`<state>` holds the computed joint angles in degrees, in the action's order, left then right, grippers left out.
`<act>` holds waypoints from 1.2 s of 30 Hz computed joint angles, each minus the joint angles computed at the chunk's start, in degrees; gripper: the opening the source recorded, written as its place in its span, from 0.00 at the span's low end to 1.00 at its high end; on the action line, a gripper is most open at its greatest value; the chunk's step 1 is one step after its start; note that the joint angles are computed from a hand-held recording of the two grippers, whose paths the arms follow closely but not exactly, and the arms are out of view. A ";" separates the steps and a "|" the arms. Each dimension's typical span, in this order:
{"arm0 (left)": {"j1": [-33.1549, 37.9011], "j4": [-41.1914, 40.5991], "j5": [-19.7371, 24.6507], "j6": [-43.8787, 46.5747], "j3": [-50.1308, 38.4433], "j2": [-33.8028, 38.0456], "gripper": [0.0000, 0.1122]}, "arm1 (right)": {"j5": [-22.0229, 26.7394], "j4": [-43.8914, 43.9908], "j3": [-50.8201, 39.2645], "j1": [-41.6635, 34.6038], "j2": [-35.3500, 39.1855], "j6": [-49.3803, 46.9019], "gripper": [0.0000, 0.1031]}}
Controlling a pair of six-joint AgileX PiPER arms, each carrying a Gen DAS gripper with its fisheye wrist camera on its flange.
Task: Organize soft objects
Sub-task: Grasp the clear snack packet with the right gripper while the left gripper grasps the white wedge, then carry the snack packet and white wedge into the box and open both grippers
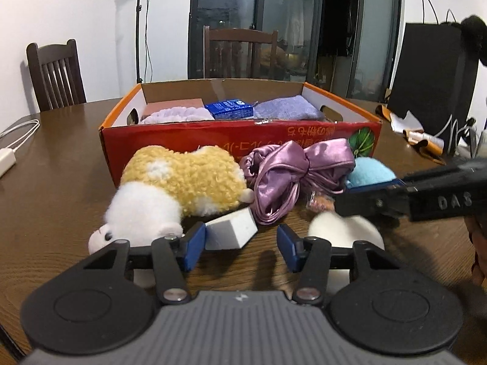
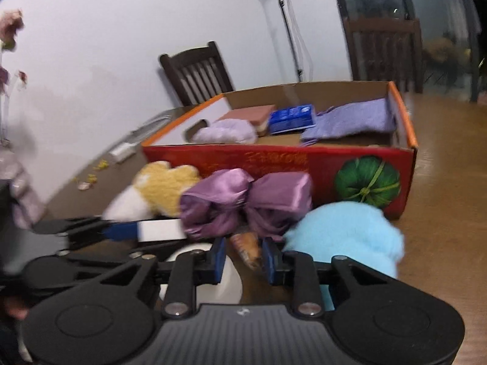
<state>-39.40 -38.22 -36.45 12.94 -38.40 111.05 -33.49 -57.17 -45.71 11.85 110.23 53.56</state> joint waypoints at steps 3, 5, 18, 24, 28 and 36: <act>0.25 -1.03 0.30 0.38 -0.69 0.29 0.43 | -0.43 9.93 2.70 1.14 -0.56 -9.59 0.25; 0.37 -1.88 0.65 0.67 -1.07 0.33 0.43 | 1.08 13.66 2.02 2.16 0.08 -12.15 0.25; 1.27 -8.15 2.47 -5.59 -4.94 0.86 0.35 | 3.91 28.41 4.60 8.14 -1.74 -24.17 0.14; -1.84 -11.52 0.60 -4.45 -1.52 -1.46 0.21 | -2.39 40.13 17.56 10.92 -9.94 -33.24 0.14; -9.32 -16.30 -5.09 -2.53 6.02 -7.76 0.22 | -5.87 44.84 26.85 12.92 -17.07 -34.78 0.14; -29.88 -34.63 -12.59 3.96 16.86 -20.71 0.22 | -9.50 62.55 39.63 26.36 -26.84 -40.44 0.14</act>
<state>-69.28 -72.84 -49.04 16.90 -21.54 90.35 -42.99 5.38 -6.09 38.21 83.39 13.11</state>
